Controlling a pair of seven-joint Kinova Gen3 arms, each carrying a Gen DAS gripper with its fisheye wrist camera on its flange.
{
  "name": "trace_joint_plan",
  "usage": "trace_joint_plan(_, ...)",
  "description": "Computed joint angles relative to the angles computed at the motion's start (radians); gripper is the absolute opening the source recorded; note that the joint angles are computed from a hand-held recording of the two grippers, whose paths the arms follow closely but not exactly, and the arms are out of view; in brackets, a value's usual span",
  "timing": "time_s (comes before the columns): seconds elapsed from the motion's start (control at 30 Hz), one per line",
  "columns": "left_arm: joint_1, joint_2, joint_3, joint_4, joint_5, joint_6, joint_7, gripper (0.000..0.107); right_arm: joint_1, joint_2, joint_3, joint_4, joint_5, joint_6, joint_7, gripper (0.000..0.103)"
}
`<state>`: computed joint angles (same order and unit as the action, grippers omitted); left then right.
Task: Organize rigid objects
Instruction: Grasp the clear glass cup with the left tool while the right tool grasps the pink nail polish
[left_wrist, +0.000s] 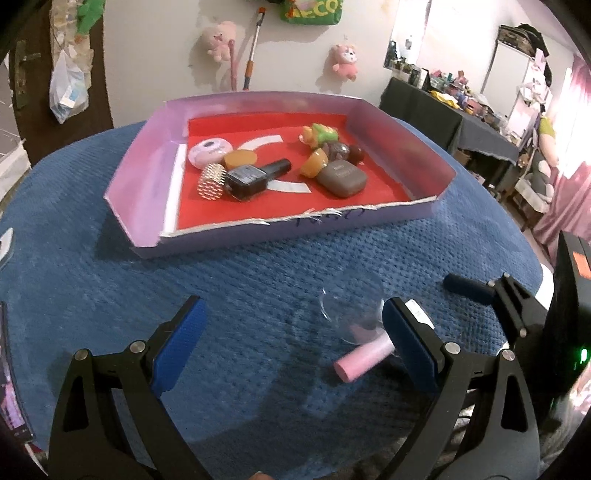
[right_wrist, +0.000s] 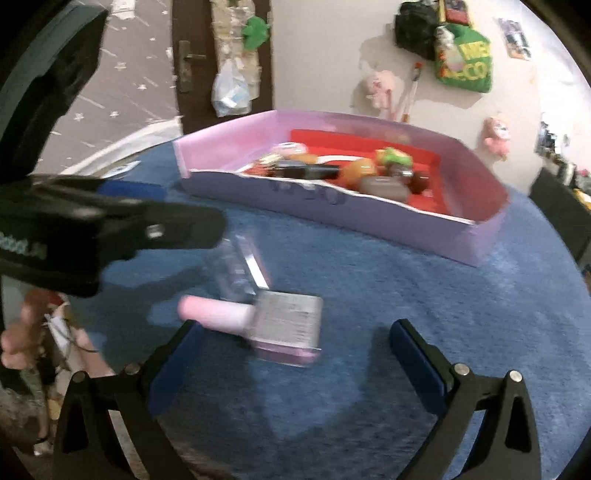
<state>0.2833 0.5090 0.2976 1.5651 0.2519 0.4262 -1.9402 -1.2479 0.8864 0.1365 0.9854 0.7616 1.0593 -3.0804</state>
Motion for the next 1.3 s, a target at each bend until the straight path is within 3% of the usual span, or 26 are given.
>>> trace_joint_plan(0.13,0.017,0.022,-0.007,-0.021,-0.006,0.019,0.008,0.097,-0.011,-0.041,0.013,0.089,0.014,0.0,-0.09,0.103)
trace_joint_plan(0.3,-0.005,0.041,0.008,-0.045,0.022,0.044,-0.001,0.097,0.001,-0.012,-0.007,0.023,0.014,0.101,-0.037,0.103)
trace_joint_plan(0.43,-0.021,0.045,0.02,-0.046,0.037,0.041,-0.023,0.097,0.001,-0.013,0.014,0.023,0.007,0.174,-0.097,0.103)
trace_joint_plan(0.67,-0.025,0.065,0.039,-0.058,0.054,0.058,-0.065,0.097,-0.01,-0.097,-0.02,0.193,0.114,0.029,-0.21,0.103)
trace_joint_plan(0.8,-0.016,0.079,0.034,-0.075,0.064,0.083,-0.069,0.097,-0.015,-0.099,-0.04,0.211,0.165,-0.023,-0.169,0.103)
trace_joint_plan(1.1,-0.005,0.091,0.043,-0.087,0.074,0.07,-0.092,0.096,0.007,-0.063,-0.036,0.144,0.161,-0.065,-0.025,0.103)
trace_joint_plan(1.17,-0.009,0.096,0.054,-0.087,0.079,0.068,-0.109,0.091,0.015,-0.061,-0.036,0.138,0.151,-0.079,0.002,0.095)
trace_joint_plan(1.3,-0.07,0.126,0.12,-0.105,0.139,0.107,-0.184,0.069,0.018,-0.059,-0.025,0.143,0.127,-0.096,0.019,0.082)
